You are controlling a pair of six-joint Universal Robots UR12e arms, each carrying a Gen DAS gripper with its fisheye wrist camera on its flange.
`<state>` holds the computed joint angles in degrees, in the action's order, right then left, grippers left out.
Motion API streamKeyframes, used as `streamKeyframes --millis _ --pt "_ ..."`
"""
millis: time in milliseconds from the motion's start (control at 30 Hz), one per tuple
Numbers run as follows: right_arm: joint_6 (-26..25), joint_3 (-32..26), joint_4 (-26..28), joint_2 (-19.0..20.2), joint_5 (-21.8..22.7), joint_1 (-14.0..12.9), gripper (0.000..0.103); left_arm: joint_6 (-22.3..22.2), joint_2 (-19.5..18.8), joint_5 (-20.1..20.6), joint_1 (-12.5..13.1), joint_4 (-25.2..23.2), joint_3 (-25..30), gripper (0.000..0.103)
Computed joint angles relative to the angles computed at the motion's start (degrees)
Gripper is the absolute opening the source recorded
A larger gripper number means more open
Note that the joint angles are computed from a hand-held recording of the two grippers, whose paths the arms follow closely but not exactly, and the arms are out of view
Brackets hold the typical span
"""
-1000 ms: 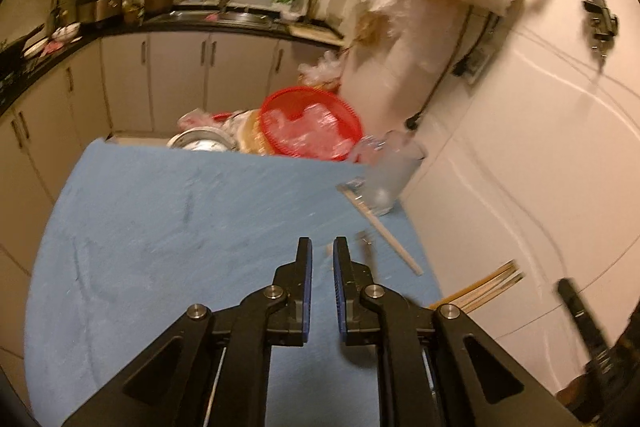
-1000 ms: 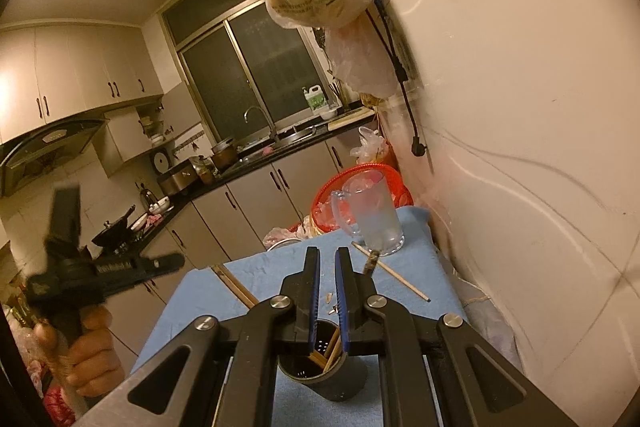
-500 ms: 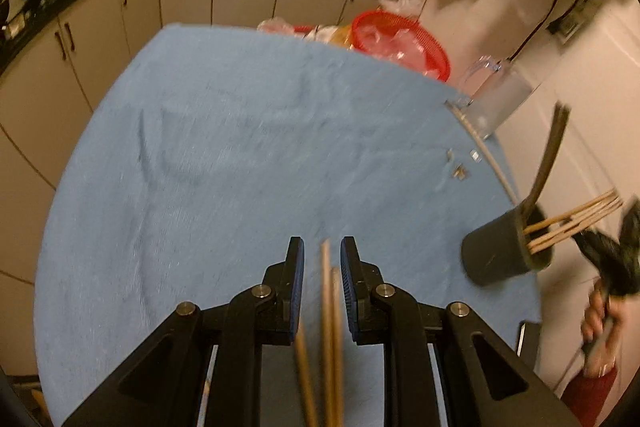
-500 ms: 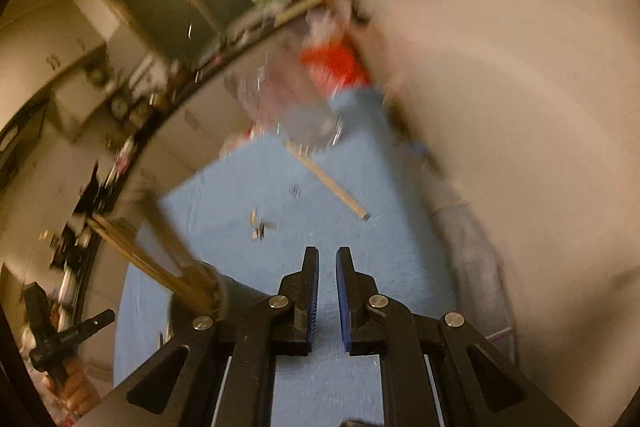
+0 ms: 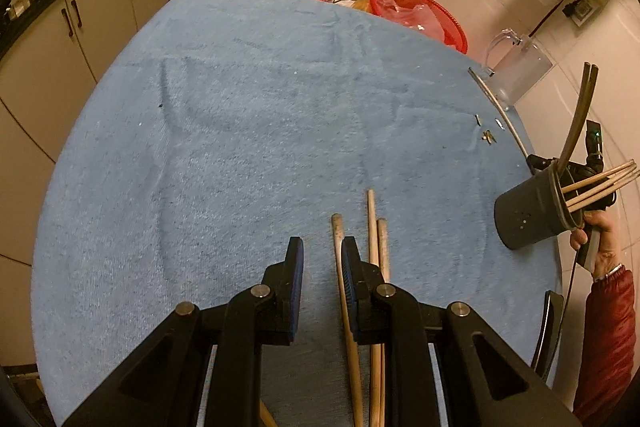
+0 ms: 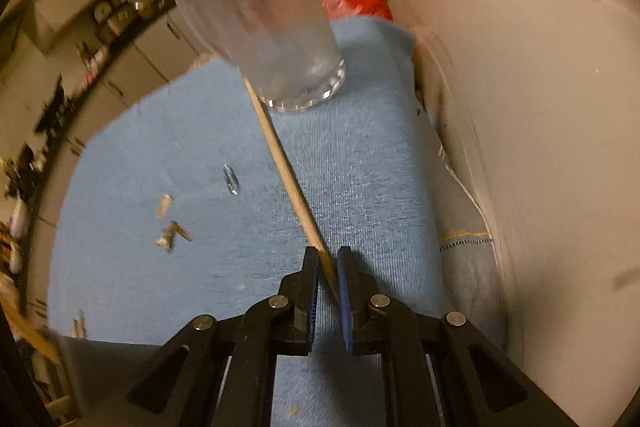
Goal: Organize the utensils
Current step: 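Move both open tools back over the remaining chopsticks on the towel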
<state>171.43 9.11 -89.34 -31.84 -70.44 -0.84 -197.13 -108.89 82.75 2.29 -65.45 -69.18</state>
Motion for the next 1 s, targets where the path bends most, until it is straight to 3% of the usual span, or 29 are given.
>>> streamKeyframes --millis 67,133,200,267,400,633,833,933,1000 --pt "-1.48 0.93 -0.36 -0.55 -1.35 0.41 0.013 0.02 0.16 -0.26 0.08 0.32 -0.31 0.019" --pt "-4.39 7.10 -3.33 -3.85 -4.01 1.08 0.010 0.14 0.30 -0.31 0.05 0.57 -0.52 0.019" --pt "-2.67 9.46 -3.59 -5.30 -5.56 1.30 0.009 0.30 0.43 -0.54 0.05 0.58 -0.66 0.019" --pt "1.32 10.87 -1.86 -6.42 -3.73 0.71 0.009 0.41 0.73 -0.93 0.10 0.91 -1.07 0.019" --pt "9.52 24.79 -4.22 -14.70 3.52 -1.03 0.008 0.89 1.75 -1.58 0.28 1.76 -2.28 0.019" --pt "13.68 44.25 -11.57 -28.08 7.05 -2.04 0.006 0.50 3.31 -3.02 0.96 3.60 -4.34 0.019" --pt "8.82 56.00 -10.70 -36.68 10.40 -1.63 0.006 0.93 5.23 -3.71 1.58 5.03 -6.82 0.019" --pt "4.86 59.69 -9.57 -38.98 10.93 -0.71 0.007 1.27 6.05 -3.21 1.74 5.07 -7.85 0.019" --pt "-0.86 61.94 -5.64 -40.96 12.20 -0.10 0.010 1.68 6.37 -3.11 1.89 4.68 -8.19 0.019"
